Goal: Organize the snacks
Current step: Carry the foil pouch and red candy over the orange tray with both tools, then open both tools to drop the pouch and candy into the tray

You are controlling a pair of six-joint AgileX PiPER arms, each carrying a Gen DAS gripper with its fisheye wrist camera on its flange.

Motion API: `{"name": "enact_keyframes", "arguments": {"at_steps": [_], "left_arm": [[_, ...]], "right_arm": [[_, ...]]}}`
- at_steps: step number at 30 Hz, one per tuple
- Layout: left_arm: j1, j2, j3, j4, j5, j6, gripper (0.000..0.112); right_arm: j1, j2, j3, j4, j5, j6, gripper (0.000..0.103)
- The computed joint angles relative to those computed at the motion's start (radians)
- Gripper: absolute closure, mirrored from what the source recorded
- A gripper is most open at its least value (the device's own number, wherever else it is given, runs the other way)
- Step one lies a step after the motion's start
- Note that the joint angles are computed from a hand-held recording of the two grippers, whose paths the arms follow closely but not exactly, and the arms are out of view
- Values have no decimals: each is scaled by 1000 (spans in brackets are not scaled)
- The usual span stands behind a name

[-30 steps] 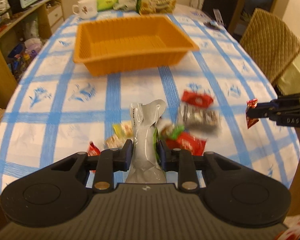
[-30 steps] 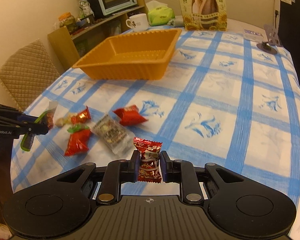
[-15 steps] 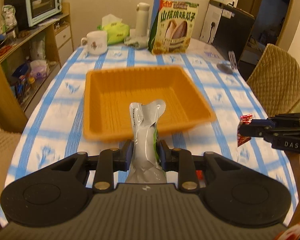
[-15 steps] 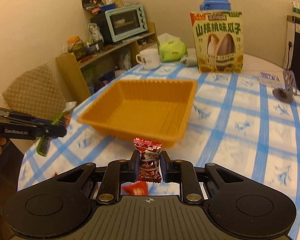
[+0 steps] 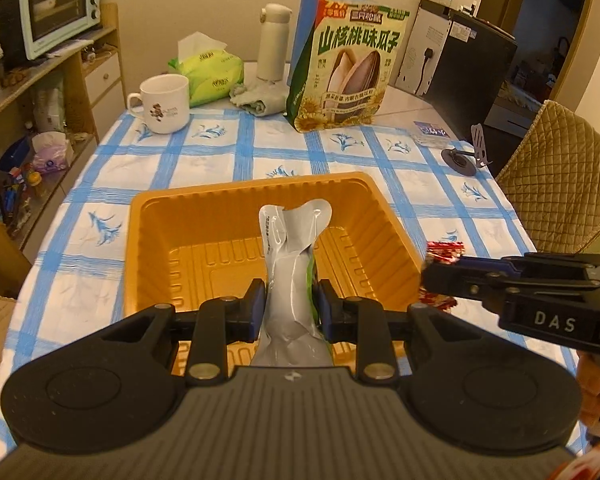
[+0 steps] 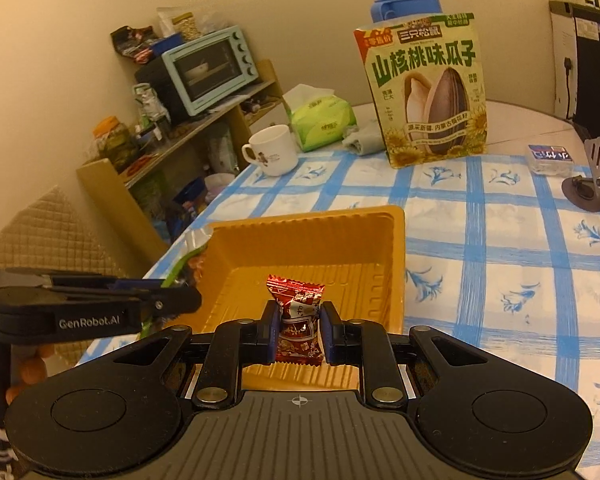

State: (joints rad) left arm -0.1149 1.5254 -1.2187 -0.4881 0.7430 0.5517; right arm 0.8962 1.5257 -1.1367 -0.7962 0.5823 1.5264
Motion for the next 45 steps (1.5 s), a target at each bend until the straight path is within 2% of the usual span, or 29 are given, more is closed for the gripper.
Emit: {"name": "enact_keyframes", "arguments": {"at_steps": [11,21,27,29,38,42,43,44,45], "left_arm": [[-14,174,-94,-2,5,2,87],[5,250,-139,-39,43,33,86],[37,251,-156,-60,70,82,77],[51,247,-161,-51,73,91,70],[118,250,-170,-71,103,185,66],[135,248,-166,-87,109,216,57],[140,245,-163,-92,109,225,54],[144,241,-160,-95,109,232,52],[148,236,-157,-96,110,239,51]], "right_arm": [[-61,105,-69,58,8,-8,81],[-57,142,-98,73,36,14,81],[-57,157,-121,87,50,11,81],[-58,167,-136,97,57,-1,81],[-65,255,-234,154,79,-61,81],[-53,293,-276,120,101,-23,80],[-52,300,-289,120,112,-20,80],[-50,304,-298,116,125,-12,73],[-46,303,-298,103,133,7,58]]}}
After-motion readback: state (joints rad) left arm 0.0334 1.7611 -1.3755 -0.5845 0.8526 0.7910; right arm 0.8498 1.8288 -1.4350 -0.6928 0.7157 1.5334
